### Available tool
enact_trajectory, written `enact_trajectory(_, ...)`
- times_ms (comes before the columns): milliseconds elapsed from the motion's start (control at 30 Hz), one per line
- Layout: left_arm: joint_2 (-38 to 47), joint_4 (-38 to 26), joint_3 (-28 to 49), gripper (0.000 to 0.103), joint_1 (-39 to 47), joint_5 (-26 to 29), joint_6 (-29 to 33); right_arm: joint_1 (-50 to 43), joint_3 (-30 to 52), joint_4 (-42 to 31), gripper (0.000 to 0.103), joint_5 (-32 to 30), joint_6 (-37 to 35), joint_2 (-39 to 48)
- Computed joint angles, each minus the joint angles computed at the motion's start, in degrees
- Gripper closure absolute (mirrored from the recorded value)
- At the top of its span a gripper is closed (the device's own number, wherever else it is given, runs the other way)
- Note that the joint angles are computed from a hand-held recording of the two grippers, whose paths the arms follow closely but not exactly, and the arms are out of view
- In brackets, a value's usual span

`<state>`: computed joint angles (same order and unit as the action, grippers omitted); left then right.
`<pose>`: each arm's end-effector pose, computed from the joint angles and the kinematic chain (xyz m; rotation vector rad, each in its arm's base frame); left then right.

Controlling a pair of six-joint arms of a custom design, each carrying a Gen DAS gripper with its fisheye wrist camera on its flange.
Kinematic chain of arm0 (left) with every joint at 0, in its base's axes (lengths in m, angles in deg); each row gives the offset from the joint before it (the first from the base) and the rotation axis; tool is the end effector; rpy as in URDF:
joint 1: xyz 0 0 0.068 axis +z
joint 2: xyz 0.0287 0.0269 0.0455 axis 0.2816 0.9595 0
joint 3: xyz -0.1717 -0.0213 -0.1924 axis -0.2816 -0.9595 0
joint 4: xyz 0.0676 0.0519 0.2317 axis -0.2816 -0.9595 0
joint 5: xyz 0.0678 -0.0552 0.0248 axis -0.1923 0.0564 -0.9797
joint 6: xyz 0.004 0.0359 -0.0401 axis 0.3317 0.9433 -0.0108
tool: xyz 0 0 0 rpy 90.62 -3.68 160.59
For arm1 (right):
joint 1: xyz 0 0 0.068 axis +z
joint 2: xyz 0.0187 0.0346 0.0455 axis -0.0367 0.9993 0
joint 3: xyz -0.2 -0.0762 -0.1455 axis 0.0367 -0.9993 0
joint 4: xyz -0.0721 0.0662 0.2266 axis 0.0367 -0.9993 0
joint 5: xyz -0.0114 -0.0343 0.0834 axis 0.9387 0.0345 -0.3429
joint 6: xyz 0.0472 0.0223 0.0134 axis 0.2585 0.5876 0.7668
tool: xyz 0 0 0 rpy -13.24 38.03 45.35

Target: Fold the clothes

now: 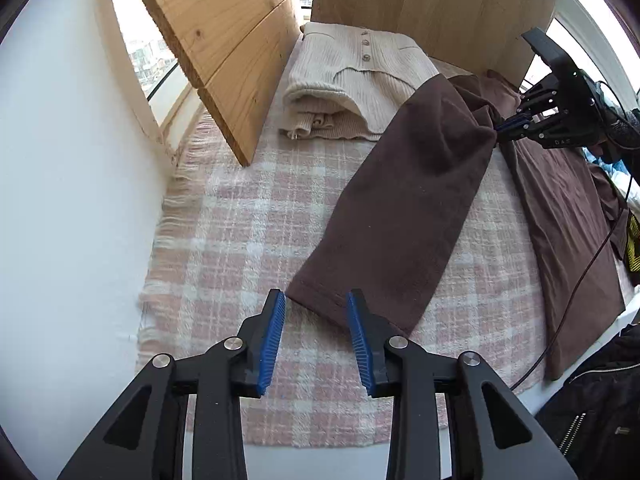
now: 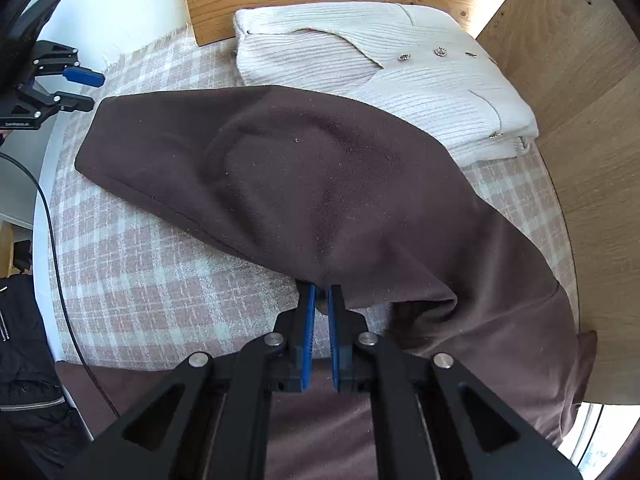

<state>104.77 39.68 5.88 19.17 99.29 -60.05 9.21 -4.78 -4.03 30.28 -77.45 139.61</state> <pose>0.1315 -0.0011 0.1278 0.5123 2.7149 -0.1914 0.2842 0.0600 0.1047 -1.1873 2.6742 0.0617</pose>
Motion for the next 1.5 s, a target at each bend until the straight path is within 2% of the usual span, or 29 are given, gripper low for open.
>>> enact_trajectory(100,12.5,10.2,0.2,0.071,-5.1,-4.9,-0.4,-1.0,-0.7,0.6,0.096,0.1,-0.1,0.1)
enact_trajectory(200,20.0,14.3,0.7,0.071,-7.5,-6.2,-0.1,-2.6,-0.4,0.3,0.096,-1.3,-0.3,0.4)
enact_trajectory(233,21.2,14.7,0.9,0.076,-7.9,-6.0,0.0,-3.3,-0.1,-0.3,0.096,-2.3,-0.4,0.4)
enact_trajectory(267,20.9,14.4,1.0,0.089,-7.8,-5.2,0.1,-4.1,0.5,-1.2,0.096,-3.6,-0.5,0.5)
enact_trajectory(333,19.3,12.4,1.8,0.097,-7.6,-5.7,-0.7,-8.2,3.5,-6.9,0.096,-10.5,-2.0,0.2)
enact_trajectory(400,16.8,10.0,2.7,0.098,-7.6,-7.4,-2.1,-14.1,7.7,-13.4,0.094,-18.1,-3.0,0.4)
enact_trajectory(533,4.2,-1.2,8.9,0.098,-6.9,-10.9,-3.2,-23.1,12.6,-16.9,0.095,-20.9,-1.7,1.2)
enact_trajectory(600,0.3,-6.6,14.8,0.098,-5.7,-10.7,-2.4,-24.5,14.5,-16.8,0.096,-20.5,-0.8,3.1)
enact_trajectory(700,1.3,-10.8,24.9,0.098,-5.5,-12.3,-1.4,-23.6,16.9,-16.0,0.096,-19.7,0.6,6.7)
enact_trajectory(900,7.6,-13.2,39.8,0.098,-8.3,-17.3,1.5,-18.5,19.6,-11.0,0.096,-16.9,3.9,16.0)
enact_trajectory(967,9.1,-14.6,43.3,0.098,-10.8,-17.3,-0.1,-17.6,21.3,-9.9,0.097,-15.1,5.7,19.2)
enact_trajectory(1033,10.1,-14.9,45.0,0.098,-15.1,-18.9,-1.9,-18.2,21.7,-9.9,0.097,-15.6,6.1,19.5)
enact_trajectory(1133,10.5,-14.9,46.1,0.098,-21.3,-22.9,-4.1,-21.9,20.6,-11.6,0.096,-20.0,5.6,16.1)
enact_trajectory(1200,10.0,-16.6,47.9,0.098,-23.4,-23.1,-5.4,-24.3,21.7,-13.8,0.096,-21.9,5.4,16.0)
enact_trajectory(1333,7.9,-19.5,49.7,0.099,-27.0,-24.1,-8.0,-25.1,25.5,-13.9,0.097,-20.0,9.2,21.8)
enact_trajectory(1367,7.6,-20.4,50.3,0.099,-28.5,-24.2,-9.2,-24.8,26.1,-13.2,0.1,-19.3,10.5,23.1)
enact_trajectory(1400,6.7,-21.2,50.4,0.099,-30.4,-24.6,-10.5,-24.8,25.5,-11.6,0.103,-19.3,11.4,23.0)
enact_trajectory(1500,3.8,-24.6,50.2,0.099,-39.8,-28.8,-16.7,-25.2,25.0,-10.9,0.103,-19.6,12.5,22.6)
